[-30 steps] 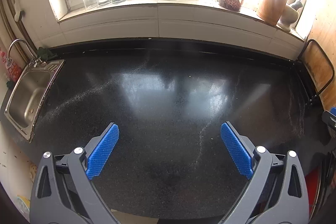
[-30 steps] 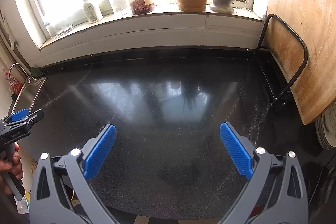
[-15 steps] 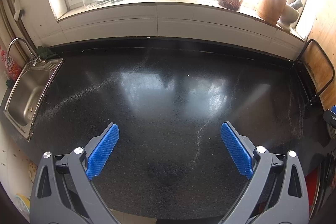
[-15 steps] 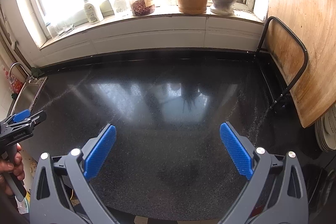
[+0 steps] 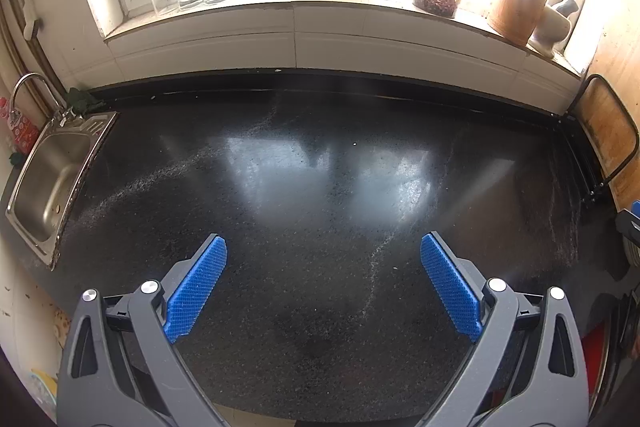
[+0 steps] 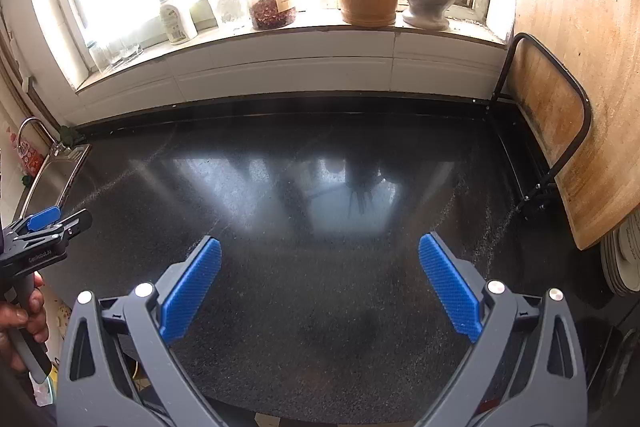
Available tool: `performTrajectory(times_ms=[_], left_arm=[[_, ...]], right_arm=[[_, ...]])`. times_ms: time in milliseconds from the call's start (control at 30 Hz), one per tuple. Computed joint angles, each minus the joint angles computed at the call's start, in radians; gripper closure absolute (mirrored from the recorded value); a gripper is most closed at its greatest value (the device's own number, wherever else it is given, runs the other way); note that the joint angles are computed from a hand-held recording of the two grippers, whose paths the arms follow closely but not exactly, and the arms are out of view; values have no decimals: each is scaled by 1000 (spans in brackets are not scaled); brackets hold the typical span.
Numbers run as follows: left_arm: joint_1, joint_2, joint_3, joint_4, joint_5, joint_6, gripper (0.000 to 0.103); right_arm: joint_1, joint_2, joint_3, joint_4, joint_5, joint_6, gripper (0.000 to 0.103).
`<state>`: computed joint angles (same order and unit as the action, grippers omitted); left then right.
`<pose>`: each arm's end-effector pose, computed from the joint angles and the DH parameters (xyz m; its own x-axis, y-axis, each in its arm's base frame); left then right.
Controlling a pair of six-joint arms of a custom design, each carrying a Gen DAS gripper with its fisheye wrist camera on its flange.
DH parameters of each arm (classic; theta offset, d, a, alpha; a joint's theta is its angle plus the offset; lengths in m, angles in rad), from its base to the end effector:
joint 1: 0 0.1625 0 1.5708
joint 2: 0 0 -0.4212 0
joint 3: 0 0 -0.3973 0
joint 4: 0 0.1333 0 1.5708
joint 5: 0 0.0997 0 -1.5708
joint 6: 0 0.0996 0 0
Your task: Collect trash
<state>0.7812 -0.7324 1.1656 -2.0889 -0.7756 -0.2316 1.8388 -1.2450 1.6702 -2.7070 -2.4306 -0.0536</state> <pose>-0.4092 -0.6937 0.2163 -0.6841 0.2813 -0.6730 0.5656 0.7872 -0.2458 0.2185 -0.5774 0.4135 -0.7484 0.2644 0.6083 -0.2411 0.7459 -0.6209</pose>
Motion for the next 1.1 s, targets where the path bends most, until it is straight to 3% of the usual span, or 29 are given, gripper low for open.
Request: performTrajectory(times_ms=[1100], left_arm=[[-2,29,-33,10,-5,6,8]], right_arm=[[-10,10,-23,18,17,-16,7]])
